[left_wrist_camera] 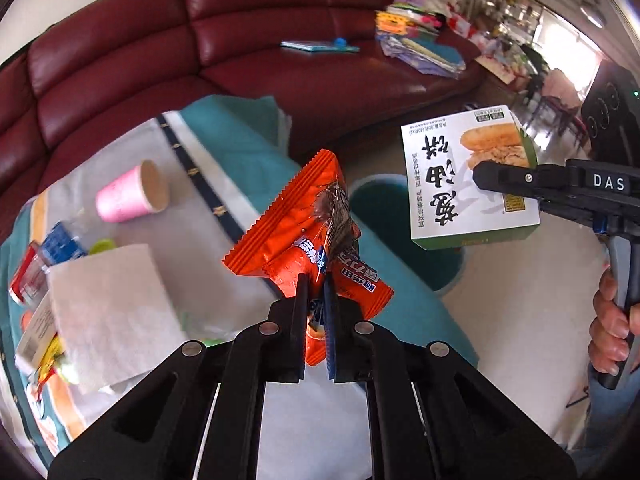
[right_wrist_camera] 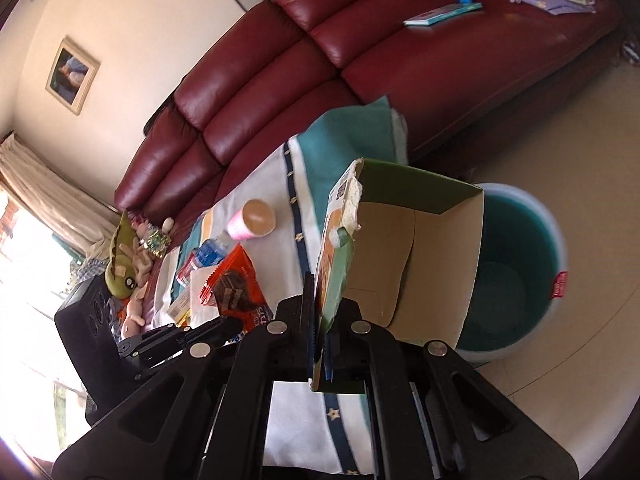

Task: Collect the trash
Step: 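Carry both items to the teal bin and open both grippers to drop them, then grasp the paper towel with the left gripper and lift it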

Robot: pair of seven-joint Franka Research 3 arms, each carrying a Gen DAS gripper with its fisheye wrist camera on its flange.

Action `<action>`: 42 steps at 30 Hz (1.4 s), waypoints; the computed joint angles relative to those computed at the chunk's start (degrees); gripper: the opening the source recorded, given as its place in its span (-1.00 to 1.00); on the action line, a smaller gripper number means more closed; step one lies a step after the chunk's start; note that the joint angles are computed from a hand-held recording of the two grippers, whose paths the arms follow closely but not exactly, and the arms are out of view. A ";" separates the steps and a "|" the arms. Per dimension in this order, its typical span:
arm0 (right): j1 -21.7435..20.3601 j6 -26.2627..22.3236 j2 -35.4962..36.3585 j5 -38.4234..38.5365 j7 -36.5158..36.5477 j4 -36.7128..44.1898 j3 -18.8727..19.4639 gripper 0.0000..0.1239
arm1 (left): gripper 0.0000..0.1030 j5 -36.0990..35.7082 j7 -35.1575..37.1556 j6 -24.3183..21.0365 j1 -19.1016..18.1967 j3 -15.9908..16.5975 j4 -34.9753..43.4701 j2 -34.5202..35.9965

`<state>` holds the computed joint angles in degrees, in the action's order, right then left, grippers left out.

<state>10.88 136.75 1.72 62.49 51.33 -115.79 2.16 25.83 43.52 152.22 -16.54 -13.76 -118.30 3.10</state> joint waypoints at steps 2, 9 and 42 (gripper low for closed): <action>-0.85 1.24 0.70 -1.06 1.41 0.42 -0.80 -0.94 | -0.85 -2.05 4.26 0.27 -0.37 -0.65 5.96 6.02; -3.81 4.31 3.87 -5.91 6.78 1.44 -1.92 -0.94 | -0.84 -10.79 17.61 -3.55 -2.02 -2.33 27.05 25.40; -4.15 3.63 12.53 -22.27 22.48 7.72 0.52 0.27 | 0.84 -12.05 14.39 -1.06 -2.10 0.67 23.23 24.61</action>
